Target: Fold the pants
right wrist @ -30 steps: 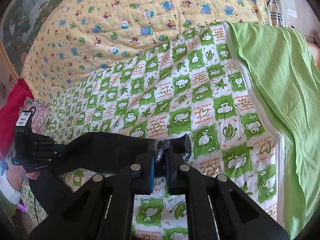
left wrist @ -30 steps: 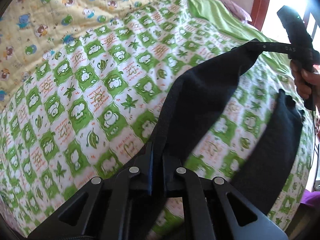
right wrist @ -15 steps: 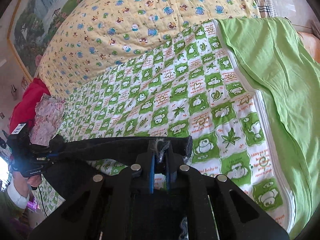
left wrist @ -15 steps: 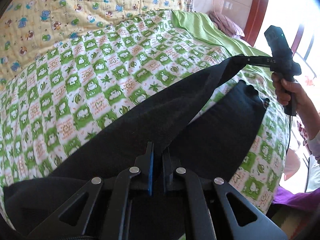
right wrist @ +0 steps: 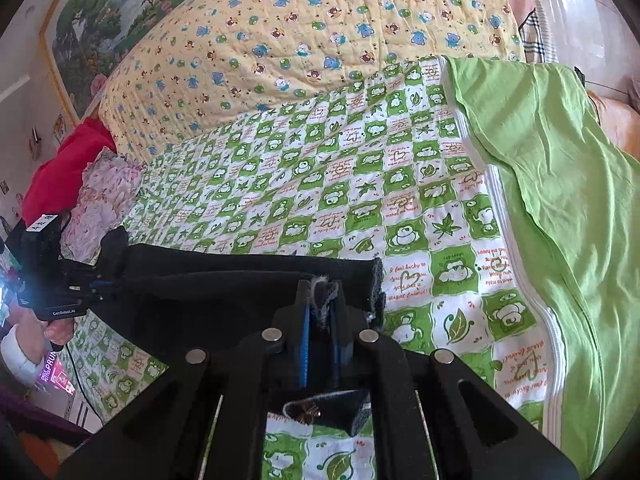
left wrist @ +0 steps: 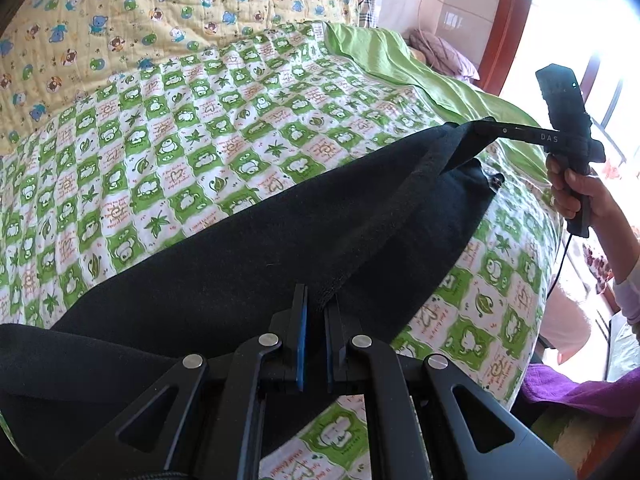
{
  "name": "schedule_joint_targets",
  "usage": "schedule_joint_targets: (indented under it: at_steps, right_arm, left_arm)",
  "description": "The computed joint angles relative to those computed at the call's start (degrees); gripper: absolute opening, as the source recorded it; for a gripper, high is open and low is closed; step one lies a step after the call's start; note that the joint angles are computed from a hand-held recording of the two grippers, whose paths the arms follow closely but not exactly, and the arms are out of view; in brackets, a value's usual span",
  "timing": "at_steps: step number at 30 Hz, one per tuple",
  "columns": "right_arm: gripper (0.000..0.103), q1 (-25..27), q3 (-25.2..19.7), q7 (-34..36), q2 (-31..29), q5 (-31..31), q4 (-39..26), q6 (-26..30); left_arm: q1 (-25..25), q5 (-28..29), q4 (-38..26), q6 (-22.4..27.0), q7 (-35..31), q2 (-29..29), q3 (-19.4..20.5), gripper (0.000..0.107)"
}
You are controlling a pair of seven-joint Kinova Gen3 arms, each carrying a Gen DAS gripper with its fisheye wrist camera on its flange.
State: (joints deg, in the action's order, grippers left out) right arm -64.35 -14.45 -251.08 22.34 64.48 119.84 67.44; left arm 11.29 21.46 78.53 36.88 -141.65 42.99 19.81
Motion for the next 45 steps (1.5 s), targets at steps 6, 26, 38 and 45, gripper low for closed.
schedule_joint_targets:
  at_steps: [6,26,38,45]
  right_arm:
    - [0.009,-0.31,0.04,0.02,2.57,-2.67,-1.03,-1.94]
    - [0.043,-6.61,3.84,4.98,6.06,-4.13,-11.89,6.5]
    - [0.043,1.26,7.25,9.6,10.82,11.12,-17.35,-11.5]
    - [0.043,4.11,9.27,14.11,13.77,13.83,-22.26,-19.73]
  left_arm:
    - [1.31,-0.99,1.39,-1.17,0.83,0.94,-1.16,0.005]
    - [-5.33,2.61,10.61,-6.23,-1.02,-1.2,3.59,0.035]
    - [-14.45,8.62,15.92,-10.88,-2.12,-4.55,4.88,0.039]
    - [-20.03,11.08,15.49,-12.35,-1.56,-5.05,4.84,0.041]
